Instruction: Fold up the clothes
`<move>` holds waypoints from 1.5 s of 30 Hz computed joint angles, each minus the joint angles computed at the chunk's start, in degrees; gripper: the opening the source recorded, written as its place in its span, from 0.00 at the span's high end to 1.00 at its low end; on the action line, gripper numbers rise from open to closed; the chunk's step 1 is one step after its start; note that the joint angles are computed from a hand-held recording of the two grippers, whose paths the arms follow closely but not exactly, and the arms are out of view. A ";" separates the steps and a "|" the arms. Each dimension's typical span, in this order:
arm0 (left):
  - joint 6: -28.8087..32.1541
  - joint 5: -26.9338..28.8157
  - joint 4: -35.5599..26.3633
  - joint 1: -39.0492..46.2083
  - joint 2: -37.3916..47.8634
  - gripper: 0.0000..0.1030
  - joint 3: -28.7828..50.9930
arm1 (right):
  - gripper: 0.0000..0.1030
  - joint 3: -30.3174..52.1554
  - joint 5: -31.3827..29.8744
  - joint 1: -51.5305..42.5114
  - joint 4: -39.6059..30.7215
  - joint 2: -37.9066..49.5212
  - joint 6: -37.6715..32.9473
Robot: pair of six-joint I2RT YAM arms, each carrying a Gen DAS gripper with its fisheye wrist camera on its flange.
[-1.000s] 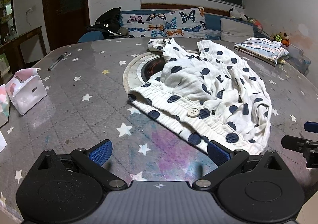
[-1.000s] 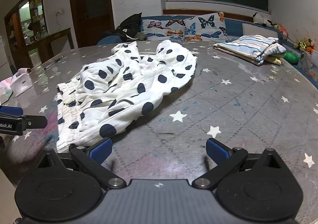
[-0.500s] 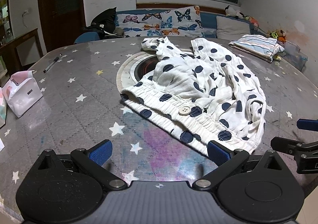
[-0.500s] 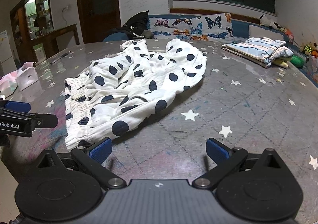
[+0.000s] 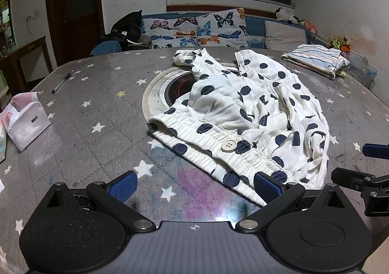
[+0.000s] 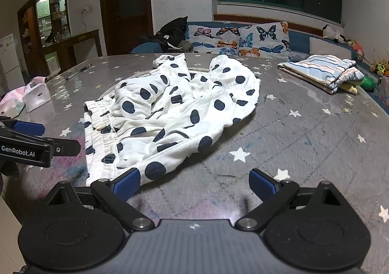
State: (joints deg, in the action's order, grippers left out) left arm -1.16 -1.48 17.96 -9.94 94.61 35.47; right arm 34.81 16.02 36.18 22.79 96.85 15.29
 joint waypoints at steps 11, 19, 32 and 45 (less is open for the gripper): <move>0.61 0.38 -0.10 -0.08 2.31 0.00 2.46 | 0.10 2.30 -1.43 -0.73 -1.02 1.06 -1.22; 2.29 0.46 0.08 0.12 5.32 0.00 6.59 | 0.16 4.63 -3.20 -1.76 -1.72 2.87 -2.44; 7.02 0.26 -2.55 2.47 18.20 0.11 23.65 | 0.25 8.31 -6.47 -4.01 -4.09 4.18 -4.37; 9.64 11.21 -10.06 6.21 23.38 0.53 29.55 | 0.34 9.39 -8.93 -4.67 -5.73 5.06 -3.61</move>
